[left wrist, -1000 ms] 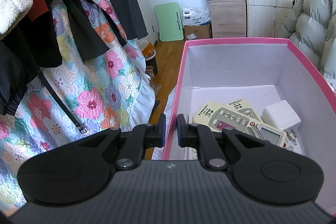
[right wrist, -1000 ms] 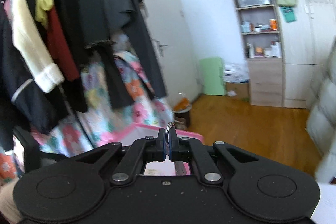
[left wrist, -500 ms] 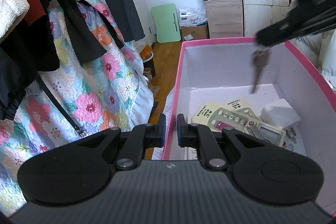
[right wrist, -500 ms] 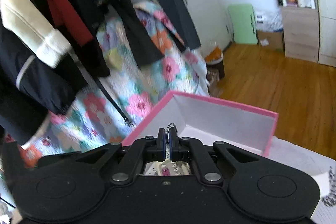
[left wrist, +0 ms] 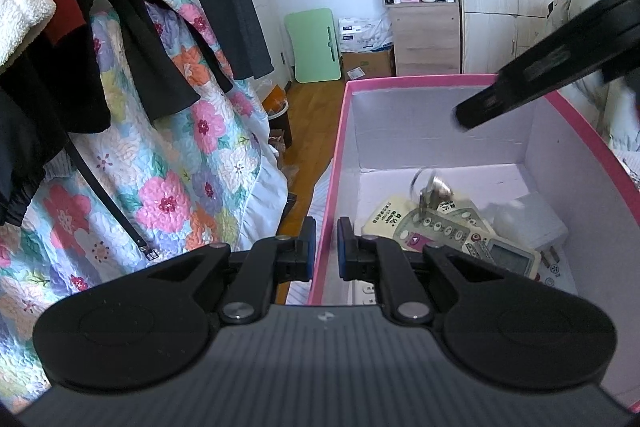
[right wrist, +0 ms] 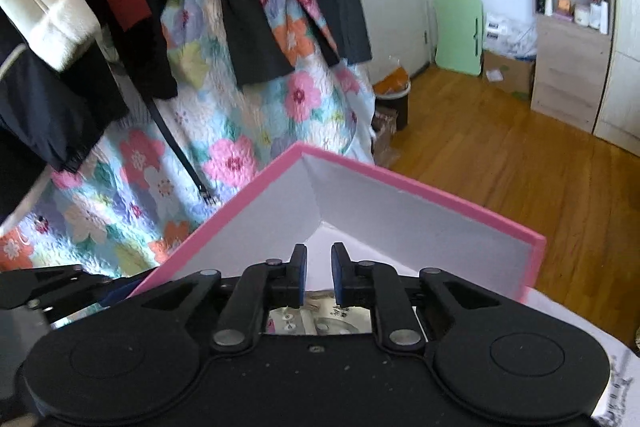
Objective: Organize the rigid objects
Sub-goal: 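Carry the keys into the pink box and open the right tool, then grasp the white plug charger from the bed with the right tool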
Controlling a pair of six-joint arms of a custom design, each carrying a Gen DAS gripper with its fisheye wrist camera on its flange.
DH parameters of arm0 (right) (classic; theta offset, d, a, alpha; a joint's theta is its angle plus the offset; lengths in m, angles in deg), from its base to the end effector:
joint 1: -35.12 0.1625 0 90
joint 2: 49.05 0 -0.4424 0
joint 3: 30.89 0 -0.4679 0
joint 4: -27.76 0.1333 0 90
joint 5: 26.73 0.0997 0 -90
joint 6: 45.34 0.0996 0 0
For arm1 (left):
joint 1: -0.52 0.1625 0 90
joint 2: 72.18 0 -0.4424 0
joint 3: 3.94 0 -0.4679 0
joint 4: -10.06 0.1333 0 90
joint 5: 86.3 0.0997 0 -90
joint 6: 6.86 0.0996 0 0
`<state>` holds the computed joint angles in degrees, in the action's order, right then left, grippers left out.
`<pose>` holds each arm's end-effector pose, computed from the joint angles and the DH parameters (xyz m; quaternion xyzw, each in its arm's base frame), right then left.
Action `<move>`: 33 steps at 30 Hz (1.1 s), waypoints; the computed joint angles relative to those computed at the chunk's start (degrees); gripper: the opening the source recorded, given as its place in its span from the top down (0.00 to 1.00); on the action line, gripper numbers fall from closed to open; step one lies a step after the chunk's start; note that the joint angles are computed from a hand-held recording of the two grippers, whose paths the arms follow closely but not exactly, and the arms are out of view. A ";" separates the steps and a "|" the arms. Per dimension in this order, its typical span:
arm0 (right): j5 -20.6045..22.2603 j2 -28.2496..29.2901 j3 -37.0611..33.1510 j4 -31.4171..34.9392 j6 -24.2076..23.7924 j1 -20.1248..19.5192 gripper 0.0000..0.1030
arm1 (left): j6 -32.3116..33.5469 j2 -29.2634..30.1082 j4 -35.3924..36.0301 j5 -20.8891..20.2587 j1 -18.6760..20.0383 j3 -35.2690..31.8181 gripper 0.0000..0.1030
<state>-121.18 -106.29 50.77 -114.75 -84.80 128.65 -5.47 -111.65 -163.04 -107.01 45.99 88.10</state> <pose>0.1746 -0.7909 0.3004 0.3464 -0.9054 0.2191 0.1106 -0.3503 -0.6790 0.0925 0.1718 0.7892 -0.4031 0.4304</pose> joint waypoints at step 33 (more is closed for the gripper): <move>-13.10 -5.27 7.29 -17.29 -14.24 -9.91 0.38 | 0.91 0.30 -0.22 1.17 -0.19 0.06 0.91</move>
